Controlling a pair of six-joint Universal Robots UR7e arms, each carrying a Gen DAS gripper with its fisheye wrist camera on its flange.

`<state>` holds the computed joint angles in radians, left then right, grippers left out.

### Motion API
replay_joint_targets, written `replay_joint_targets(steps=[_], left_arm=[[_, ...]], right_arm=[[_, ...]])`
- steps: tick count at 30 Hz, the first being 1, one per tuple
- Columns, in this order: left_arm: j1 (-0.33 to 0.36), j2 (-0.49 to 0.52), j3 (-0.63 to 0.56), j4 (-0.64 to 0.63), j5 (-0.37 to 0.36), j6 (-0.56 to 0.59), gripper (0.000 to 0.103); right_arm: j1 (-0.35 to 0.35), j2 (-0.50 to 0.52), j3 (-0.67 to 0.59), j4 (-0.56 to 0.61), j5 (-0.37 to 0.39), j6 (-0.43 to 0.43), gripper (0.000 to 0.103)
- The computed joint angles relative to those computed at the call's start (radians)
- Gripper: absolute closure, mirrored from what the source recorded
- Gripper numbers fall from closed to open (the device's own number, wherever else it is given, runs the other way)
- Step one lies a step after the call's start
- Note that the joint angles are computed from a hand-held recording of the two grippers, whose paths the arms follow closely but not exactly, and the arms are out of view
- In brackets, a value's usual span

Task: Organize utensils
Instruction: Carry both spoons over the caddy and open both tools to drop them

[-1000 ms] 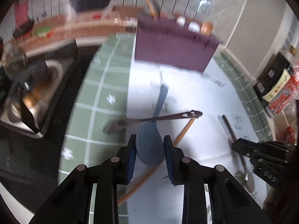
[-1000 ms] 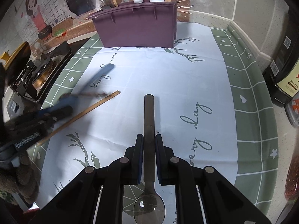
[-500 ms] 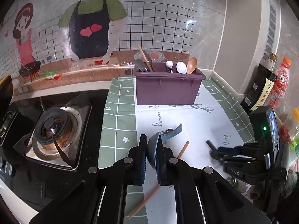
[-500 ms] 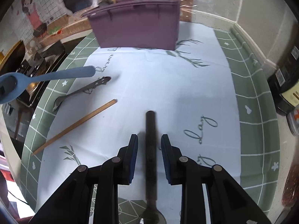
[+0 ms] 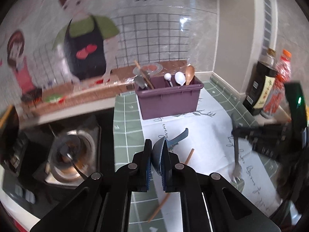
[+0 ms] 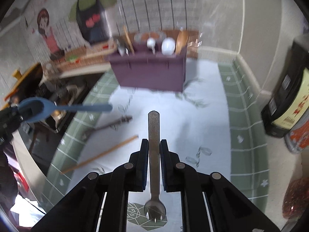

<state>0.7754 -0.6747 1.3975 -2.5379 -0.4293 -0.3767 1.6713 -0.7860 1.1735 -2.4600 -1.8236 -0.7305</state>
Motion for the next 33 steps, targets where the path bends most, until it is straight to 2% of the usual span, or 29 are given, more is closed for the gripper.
replay_joint_targets(steps=[2,6,9,12,14,16,22,26,28,31,33], left_arm=[[-0.015,-0.007,-0.028,0.042,0.014,0.021,0.095],[-0.045,-0.011,-0.110,0.080,0.061,0.084,0.095],[-0.065,-0.004,-0.170,0.001,0.066,0.197,0.095],[-0.080,0.030,-0.216,-0.153,0.103,0.364,0.095],[-0.079,0.035,-0.223,-0.178,0.104,0.383,0.095],[-0.070,0.030,-0.217,-0.130,0.092,0.341,0.095],[-0.028,0.021,-0.230,0.136,0.036,0.151,0.095],[-0.019,0.032,-0.305,0.316,0.022,0.082,0.095],[-0.019,0.045,-0.370,0.382,0.009,0.084,0.095],[-0.013,0.102,-0.555,0.520,-0.010,0.082,0.095],[-0.006,0.148,-0.673,0.564,-0.015,0.099,0.095]], right_arm=[[0.009,-0.016,-0.008,-0.020,0.045,-0.001,0.100],[0.035,-0.038,-0.042,-0.072,0.139,-0.011,0.100],[0.061,-0.035,-0.086,-0.102,0.180,-0.034,0.100],[0.078,-0.011,-0.156,-0.086,0.205,-0.044,0.100],[0.083,0.004,-0.191,-0.070,0.199,-0.054,0.100],[0.086,0.015,-0.207,-0.067,0.186,-0.066,0.100],[0.087,0.023,-0.217,-0.058,0.152,-0.076,0.100],[0.093,0.047,-0.265,-0.040,0.149,-0.074,0.100],[0.107,0.067,-0.309,-0.039,0.150,-0.082,0.100],[0.131,0.110,-0.397,-0.047,0.152,-0.101,0.100],[0.150,0.165,-0.501,-0.035,0.148,-0.114,0.100]])
